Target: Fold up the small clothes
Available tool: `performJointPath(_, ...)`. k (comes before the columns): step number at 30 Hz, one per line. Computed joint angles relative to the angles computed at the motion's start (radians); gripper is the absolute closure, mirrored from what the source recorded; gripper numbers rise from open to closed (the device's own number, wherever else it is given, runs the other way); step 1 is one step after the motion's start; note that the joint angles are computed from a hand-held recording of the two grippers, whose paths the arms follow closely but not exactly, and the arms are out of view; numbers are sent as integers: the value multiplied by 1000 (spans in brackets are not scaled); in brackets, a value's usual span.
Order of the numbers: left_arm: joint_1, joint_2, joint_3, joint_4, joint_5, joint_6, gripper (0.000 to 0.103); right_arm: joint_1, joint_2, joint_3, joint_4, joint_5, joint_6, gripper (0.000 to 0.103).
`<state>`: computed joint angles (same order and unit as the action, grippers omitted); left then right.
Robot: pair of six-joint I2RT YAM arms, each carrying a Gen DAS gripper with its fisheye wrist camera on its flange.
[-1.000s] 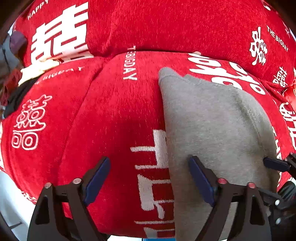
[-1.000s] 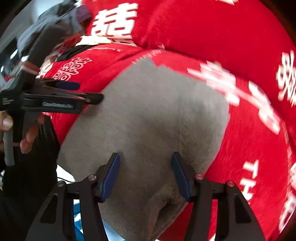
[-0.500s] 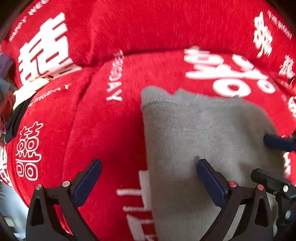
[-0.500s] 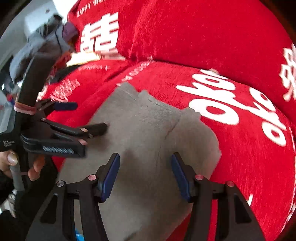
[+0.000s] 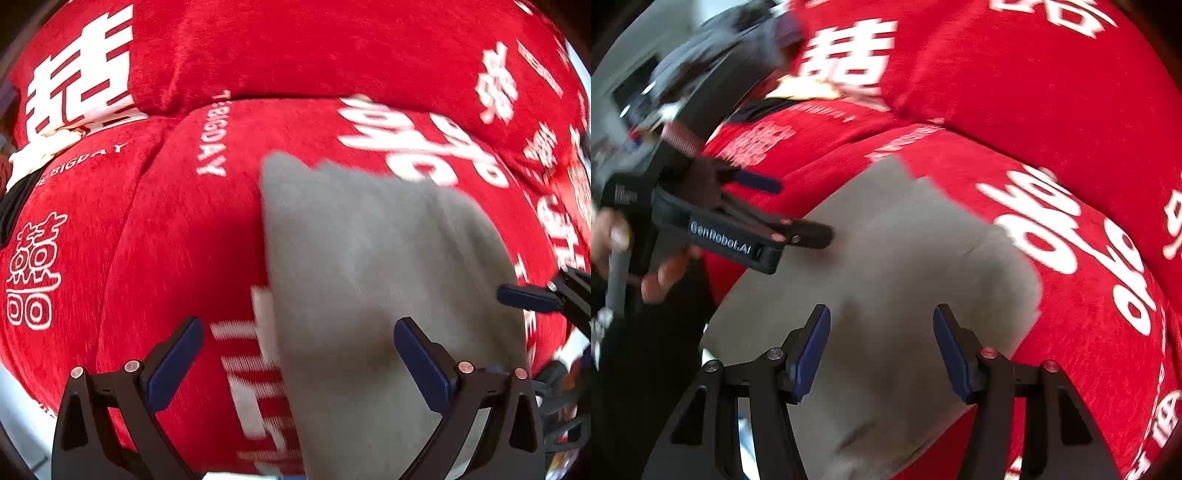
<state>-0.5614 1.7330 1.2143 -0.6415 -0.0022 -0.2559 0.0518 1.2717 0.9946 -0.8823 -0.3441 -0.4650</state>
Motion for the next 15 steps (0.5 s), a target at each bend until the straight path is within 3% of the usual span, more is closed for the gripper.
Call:
performJointPath(3, -61, -25, -76, 21, -67, 7, 0, 36, -68, -98, -6, 87, -41, 41)
performJointPath(5, -64, -55, -120, 45, -64, -12, 0, -10, -144, -167, 12, 73, -75, 42)
performJointPath(10, -133, -144, -149, 3, -143, -45, 0, -41, -296, -171, -93, 117, -43, 41)
performJointPath(12, -171, -171, -168, 5, -166, -50, 0, 21, -382, -177, -116, 125, -12, 41)
performJointPath(15, -199, -182, -188, 13, -163, -64, 0, 184, -437, -213, -85, 239, 89, 41)
